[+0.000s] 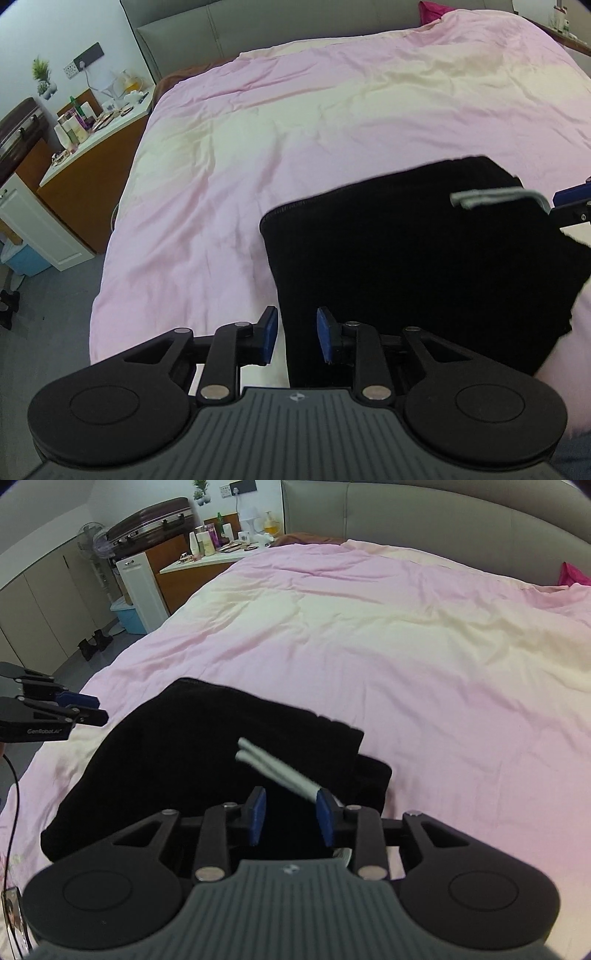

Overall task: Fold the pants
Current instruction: 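Open both grippers and release the folded pants on the duvet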

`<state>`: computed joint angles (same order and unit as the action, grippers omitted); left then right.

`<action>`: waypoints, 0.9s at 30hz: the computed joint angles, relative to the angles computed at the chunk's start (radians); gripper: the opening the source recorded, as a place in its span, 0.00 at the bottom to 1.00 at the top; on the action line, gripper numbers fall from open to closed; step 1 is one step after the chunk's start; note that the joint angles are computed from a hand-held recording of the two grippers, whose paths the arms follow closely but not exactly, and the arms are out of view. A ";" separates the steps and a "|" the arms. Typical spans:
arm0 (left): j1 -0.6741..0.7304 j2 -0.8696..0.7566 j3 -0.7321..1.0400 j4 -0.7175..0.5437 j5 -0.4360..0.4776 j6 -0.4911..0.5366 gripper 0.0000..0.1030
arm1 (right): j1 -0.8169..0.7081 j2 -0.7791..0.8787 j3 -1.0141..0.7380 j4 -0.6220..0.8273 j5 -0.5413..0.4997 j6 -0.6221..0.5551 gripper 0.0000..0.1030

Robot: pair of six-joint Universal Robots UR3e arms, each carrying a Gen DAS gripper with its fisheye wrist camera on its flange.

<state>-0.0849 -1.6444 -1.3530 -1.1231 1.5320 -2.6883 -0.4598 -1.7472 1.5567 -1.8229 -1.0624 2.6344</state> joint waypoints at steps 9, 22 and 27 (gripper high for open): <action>0.078 0.419 -0.465 0.033 -0.037 0.136 0.64 | -0.108 -0.336 0.374 0.061 -0.032 -0.070 0.26; 0.086 0.508 -0.740 0.220 0.038 0.172 0.14 | -0.100 -0.436 0.465 0.031 -0.068 -0.088 0.27; 0.078 0.456 -0.783 0.262 0.054 0.149 0.14 | -0.127 -0.523 0.575 -0.005 -0.046 -0.107 0.27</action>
<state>-0.0066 -1.1883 -2.1363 -0.8607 1.5859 -2.5390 -0.5868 -2.2706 2.1314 -1.8281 -1.1080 2.5279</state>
